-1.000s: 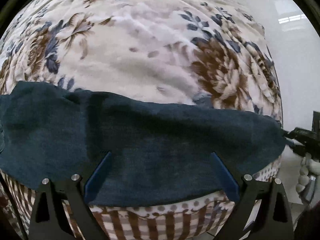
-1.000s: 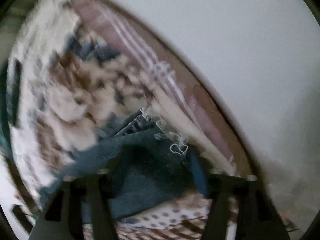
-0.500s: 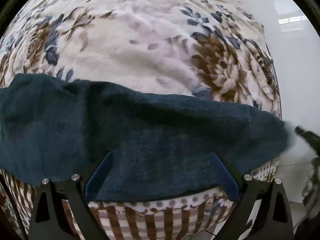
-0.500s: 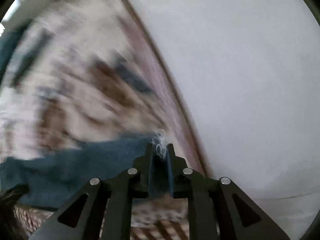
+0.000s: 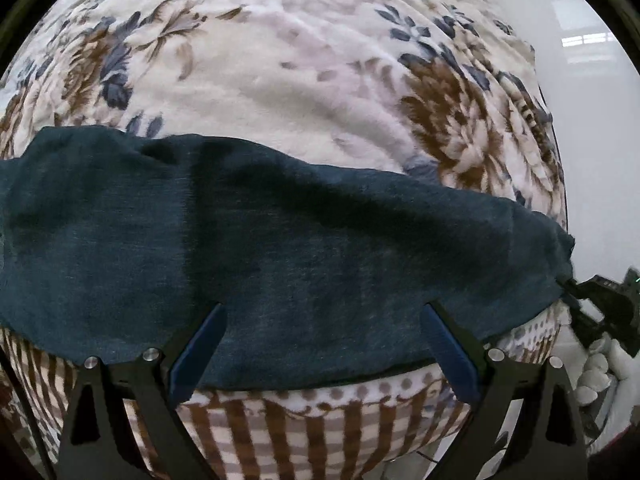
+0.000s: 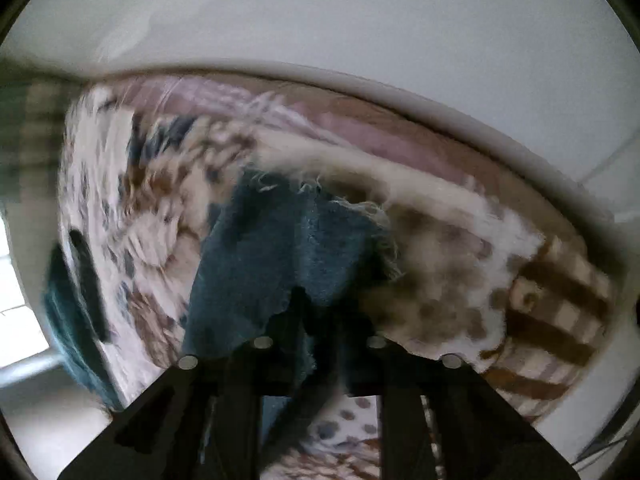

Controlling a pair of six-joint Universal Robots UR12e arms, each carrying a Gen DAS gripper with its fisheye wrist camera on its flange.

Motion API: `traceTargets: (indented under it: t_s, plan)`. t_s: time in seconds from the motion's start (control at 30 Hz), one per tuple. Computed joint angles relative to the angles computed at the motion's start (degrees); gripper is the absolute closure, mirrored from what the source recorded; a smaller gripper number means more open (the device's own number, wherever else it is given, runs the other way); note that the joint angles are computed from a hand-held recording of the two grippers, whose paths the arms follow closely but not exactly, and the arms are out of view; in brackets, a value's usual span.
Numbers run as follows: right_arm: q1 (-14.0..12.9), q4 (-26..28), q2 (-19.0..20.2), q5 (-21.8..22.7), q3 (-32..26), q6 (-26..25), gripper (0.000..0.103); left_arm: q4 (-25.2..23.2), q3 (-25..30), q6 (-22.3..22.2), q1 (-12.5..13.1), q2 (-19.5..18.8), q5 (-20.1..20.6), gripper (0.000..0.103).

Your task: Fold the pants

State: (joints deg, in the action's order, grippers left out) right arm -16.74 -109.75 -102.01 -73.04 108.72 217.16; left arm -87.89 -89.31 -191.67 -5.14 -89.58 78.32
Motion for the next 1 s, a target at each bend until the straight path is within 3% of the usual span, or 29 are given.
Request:
traceTargets:
  t_s: [0.07, 0.13, 0.23, 0.3, 0.37, 0.43, 0.5, 0.57, 0.67, 0.83, 0.93, 1.0]
  plan:
    - [2.0, 0.95, 0.02, -4.95, -1.68, -1.94, 0.092, -0.18, -0.31, 0.6, 0.23, 0.3, 0.57, 0.004]
    - [2.6, 4.93, 0.89, -6.85, -2.45, -3.37, 0.092, -0.27, -0.84, 0.76, 0.62, 0.75, 1.18, 0.004]
    - [1.35, 14.03, 3.77, -4.55, -4.44, -4.89, 0.086, -0.8, -1.23, 0.13, 1.38, 1.08, 1.5, 0.004]
    - [1.71, 15.91, 4.52, -5.01, -6.67, -4.28, 0.08, -0.46, -1.54, -0.74, 2.38, 1.67, 1.17, 0.004]
    - [3.6, 14.98, 4.44, -6.53, -9.19, -6.08, 0.06, 0.13, -1.45, -1.24, 2.94, 2.35, 3.86, 0.004]
    - [8.08, 11.83, 4.77, -9.23, -12.18, -11.24, 0.027, 1.72, -1.92, -2.16, 4.33, 3.49, 5.23, 0.004]
    - [12.71, 9.63, 6.71, -8.52, -15.27, -18.68, 0.019, 1.67, -2.14, -3.75, 6.97, 4.67, 5.29, 0.004]
    - [16.39, 10.68, 9.85, -4.16, -18.58, -23.81, 0.019, 1.02, -2.3, -5.07, 9.29, 5.39, 4.94, 0.004]
    - [22.38, 14.04, 17.86, 9.31, -25.35, -31.22, 0.019, 0.15, -2.54, -7.08, 14.11, 5.96, 5.1, 0.004]
    - [31.04, 19.7, 32.03, 21.39, -37.53, -37.77, 0.019, 0.54, -2.76, -7.95, 19.57, 4.38, 8.24, 0.004]
    - [35.33, 29.04, 41.57, 27.1, -48.39, -42.26, 0.019, 0.51, -3.14, -8.02, 22.6, 3.54, 9.48, 0.004]
    - [38.03, 37.92, 47.61, 28.09, -56.71, -46.14, 0.019, -0.16, -3.41, -7.99, 24.44, 3.07, 9.68, 0.004]
